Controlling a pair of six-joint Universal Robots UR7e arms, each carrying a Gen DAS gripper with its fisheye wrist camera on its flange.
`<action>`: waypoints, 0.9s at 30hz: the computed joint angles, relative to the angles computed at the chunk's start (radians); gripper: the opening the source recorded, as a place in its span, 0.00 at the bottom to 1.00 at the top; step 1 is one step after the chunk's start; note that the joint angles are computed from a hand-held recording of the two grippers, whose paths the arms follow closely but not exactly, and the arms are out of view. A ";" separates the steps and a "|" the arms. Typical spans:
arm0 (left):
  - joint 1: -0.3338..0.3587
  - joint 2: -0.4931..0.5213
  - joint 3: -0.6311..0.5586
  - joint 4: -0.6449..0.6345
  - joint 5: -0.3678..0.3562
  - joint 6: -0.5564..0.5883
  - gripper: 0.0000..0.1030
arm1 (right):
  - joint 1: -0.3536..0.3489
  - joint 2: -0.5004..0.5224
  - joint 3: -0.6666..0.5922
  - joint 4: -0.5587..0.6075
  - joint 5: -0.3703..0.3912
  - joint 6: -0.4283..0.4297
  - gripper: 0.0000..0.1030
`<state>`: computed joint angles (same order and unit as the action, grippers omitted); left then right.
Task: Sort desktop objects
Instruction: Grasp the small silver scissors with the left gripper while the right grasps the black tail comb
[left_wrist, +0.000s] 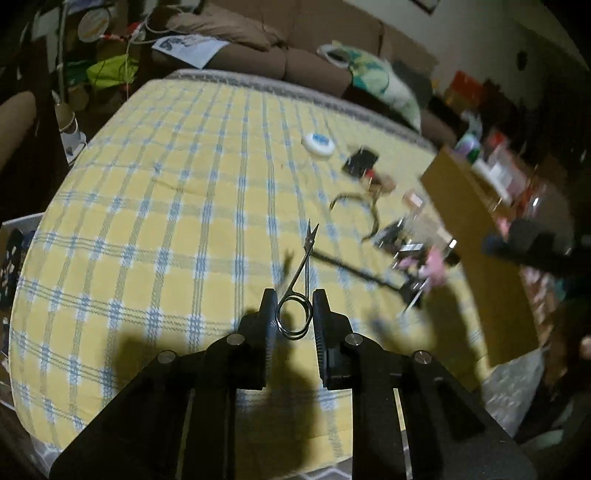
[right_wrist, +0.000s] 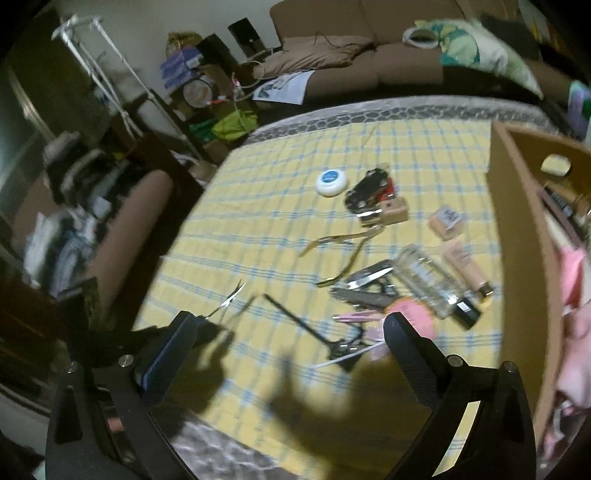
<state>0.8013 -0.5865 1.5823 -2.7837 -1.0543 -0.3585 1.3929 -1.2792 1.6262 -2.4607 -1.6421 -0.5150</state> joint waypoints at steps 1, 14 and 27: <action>0.001 -0.009 0.006 -0.021 -0.012 -0.005 0.17 | -0.012 -0.001 -0.009 0.032 0.041 0.019 1.00; 0.011 -0.045 0.005 -0.112 -0.076 -0.038 0.17 | 0.026 0.081 -0.003 -0.030 -0.107 -0.171 0.42; 0.026 -0.050 -0.004 -0.116 -0.118 -0.045 0.17 | 0.057 0.201 -0.017 -0.134 -0.293 -0.369 0.39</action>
<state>0.8271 -0.6366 1.5784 -2.9001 -1.1722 -0.4035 1.4496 -1.0784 1.6089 -2.5944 -1.9349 -0.8844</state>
